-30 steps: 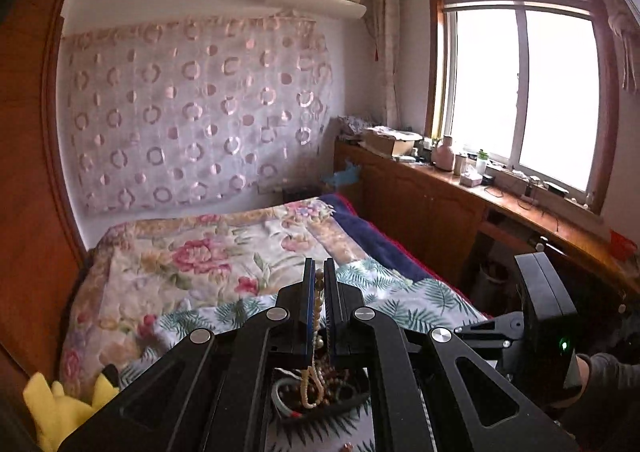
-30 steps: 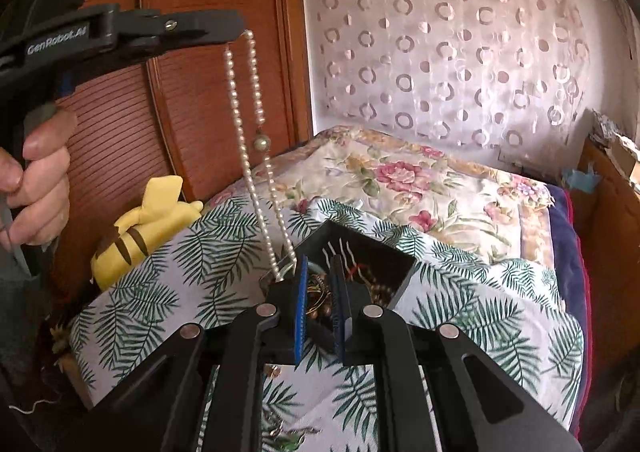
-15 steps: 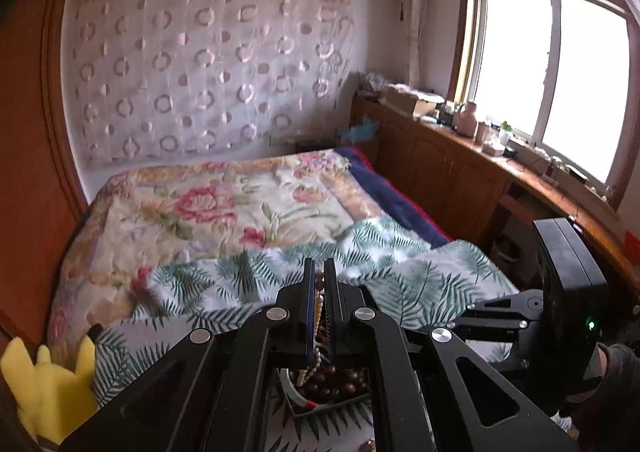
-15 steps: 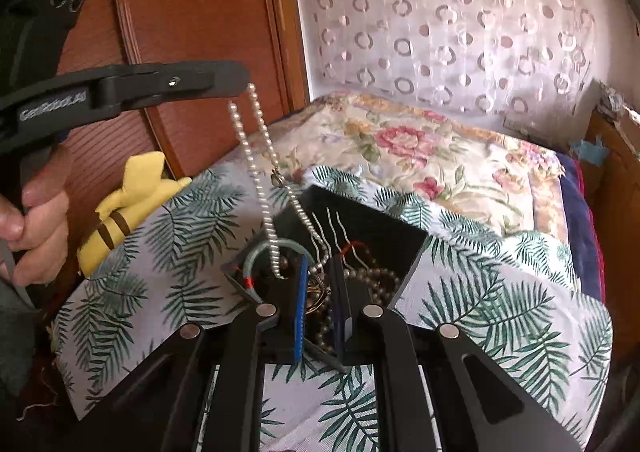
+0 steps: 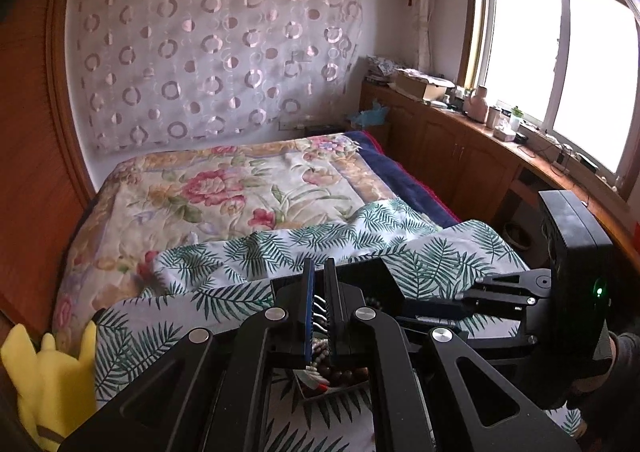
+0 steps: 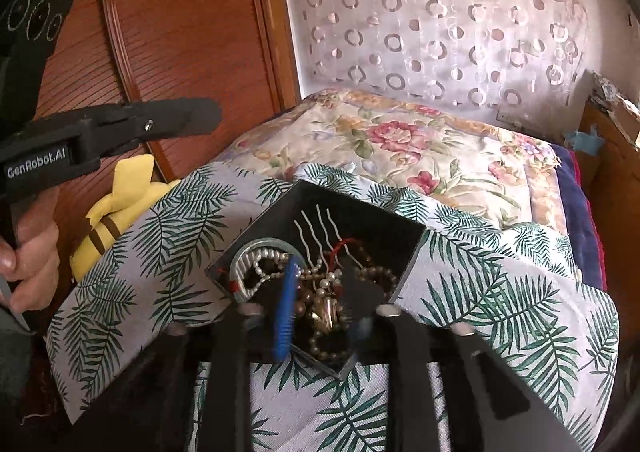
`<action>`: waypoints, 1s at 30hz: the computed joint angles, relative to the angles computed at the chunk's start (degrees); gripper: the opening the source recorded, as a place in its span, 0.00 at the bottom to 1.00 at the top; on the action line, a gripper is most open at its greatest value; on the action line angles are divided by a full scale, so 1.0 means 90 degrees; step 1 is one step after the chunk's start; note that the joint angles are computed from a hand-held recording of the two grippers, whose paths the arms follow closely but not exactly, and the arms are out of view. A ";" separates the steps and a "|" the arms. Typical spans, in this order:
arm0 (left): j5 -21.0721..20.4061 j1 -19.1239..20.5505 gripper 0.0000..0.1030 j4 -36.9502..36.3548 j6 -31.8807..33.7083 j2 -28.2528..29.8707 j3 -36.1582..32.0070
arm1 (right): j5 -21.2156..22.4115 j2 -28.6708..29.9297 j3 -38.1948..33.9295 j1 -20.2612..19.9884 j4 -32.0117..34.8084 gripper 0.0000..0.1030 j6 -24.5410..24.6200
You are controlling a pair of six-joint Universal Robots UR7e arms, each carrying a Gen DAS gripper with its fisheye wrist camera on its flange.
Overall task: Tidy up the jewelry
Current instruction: 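Open both grippers and lift them out of the box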
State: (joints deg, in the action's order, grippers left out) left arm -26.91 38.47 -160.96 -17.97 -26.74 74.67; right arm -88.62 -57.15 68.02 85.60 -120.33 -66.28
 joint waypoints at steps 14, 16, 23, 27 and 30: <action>0.0130 -0.0207 0.60 -0.0108 -0.0558 -0.0194 0.0756 | 0.0263 -0.0761 0.0676 -0.0383 -0.0167 0.31 -0.0314; 0.0105 -0.0248 0.63 -0.0070 -0.0793 -0.0269 0.1008 | 0.0211 -0.0916 0.0839 -0.0497 -0.0176 0.31 -0.0395; -0.0105 -0.0337 0.71 0.0204 -0.1698 -0.0473 0.1772 | -0.0236 -0.1252 0.1306 -0.0788 -0.0025 0.32 -0.0554; -0.0230 -0.0333 0.77 0.0349 -0.2064 -0.0496 0.1990 | -0.0438 -0.1410 0.1634 -0.0889 -0.0030 0.32 -0.0555; -0.0372 -0.0308 0.77 0.0506 -0.2343 -0.0510 0.2107 | -0.0480 -0.1461 0.1728 -0.0947 0.0032 0.32 -0.0561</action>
State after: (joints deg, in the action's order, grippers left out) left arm -30.25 35.70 -156.40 -39.05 -31.33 93.63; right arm -92.94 -70.30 83.57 77.08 -120.05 -71.33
